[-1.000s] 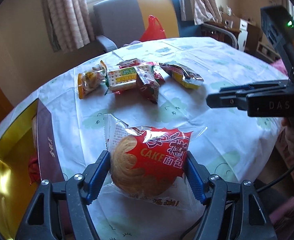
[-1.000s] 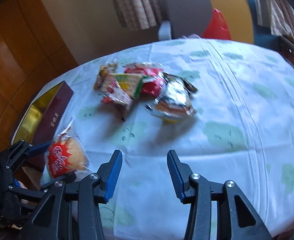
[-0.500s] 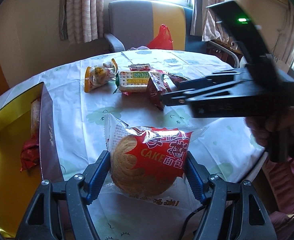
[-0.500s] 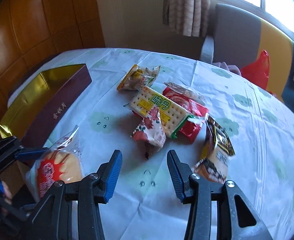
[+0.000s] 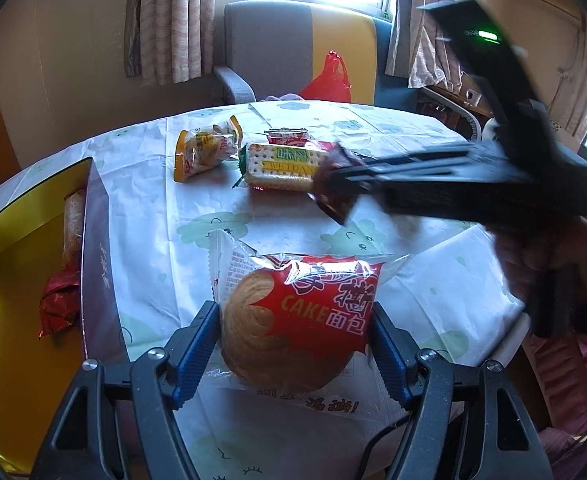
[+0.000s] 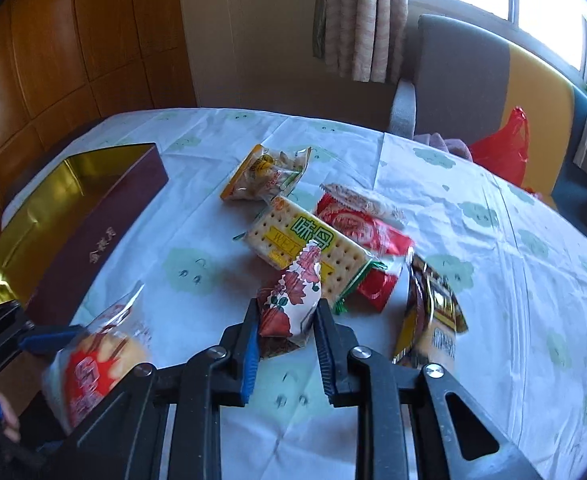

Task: Organize snacks
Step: 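Lift the CAKE bun with the left gripper while the right gripper grasps a red-patterned candy, then lower the CAKE bun into the tin and open the left gripper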

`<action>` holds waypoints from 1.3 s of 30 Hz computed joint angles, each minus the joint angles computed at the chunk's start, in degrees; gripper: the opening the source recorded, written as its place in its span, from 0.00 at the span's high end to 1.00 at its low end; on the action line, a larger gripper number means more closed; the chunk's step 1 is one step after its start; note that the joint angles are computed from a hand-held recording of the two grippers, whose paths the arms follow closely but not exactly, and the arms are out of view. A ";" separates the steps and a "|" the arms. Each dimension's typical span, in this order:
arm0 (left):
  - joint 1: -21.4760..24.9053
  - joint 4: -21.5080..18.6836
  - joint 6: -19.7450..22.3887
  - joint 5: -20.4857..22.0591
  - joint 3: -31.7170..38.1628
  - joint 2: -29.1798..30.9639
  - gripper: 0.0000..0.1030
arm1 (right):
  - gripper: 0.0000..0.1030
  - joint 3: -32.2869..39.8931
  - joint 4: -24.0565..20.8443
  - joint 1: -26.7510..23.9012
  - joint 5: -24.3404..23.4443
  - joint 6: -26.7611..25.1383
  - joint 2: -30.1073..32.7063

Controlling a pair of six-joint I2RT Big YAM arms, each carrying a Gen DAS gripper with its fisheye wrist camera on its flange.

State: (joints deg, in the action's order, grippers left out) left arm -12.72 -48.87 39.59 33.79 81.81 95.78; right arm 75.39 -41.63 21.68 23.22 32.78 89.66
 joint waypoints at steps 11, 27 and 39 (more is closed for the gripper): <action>1.46 -2.12 -2.31 3.01 1.99 -0.70 0.30 | 0.76 -9.65 2.41 3.62 -3.20 14.21 -6.66; 10.13 -1.25 -20.08 6.73 17.52 3.00 0.30 | 0.81 -10.18 2.68 3.97 -2.34 16.49 -6.03; 10.15 -8.09 -24.98 -6.65 37.66 20.03 0.30 | 0.91 -9.11 1.00 3.62 -3.97 16.38 -4.07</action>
State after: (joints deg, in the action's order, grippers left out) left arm -2.57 -56.96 14.61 27.14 119.47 115.81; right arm 66.28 -40.63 25.30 19.25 49.16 85.59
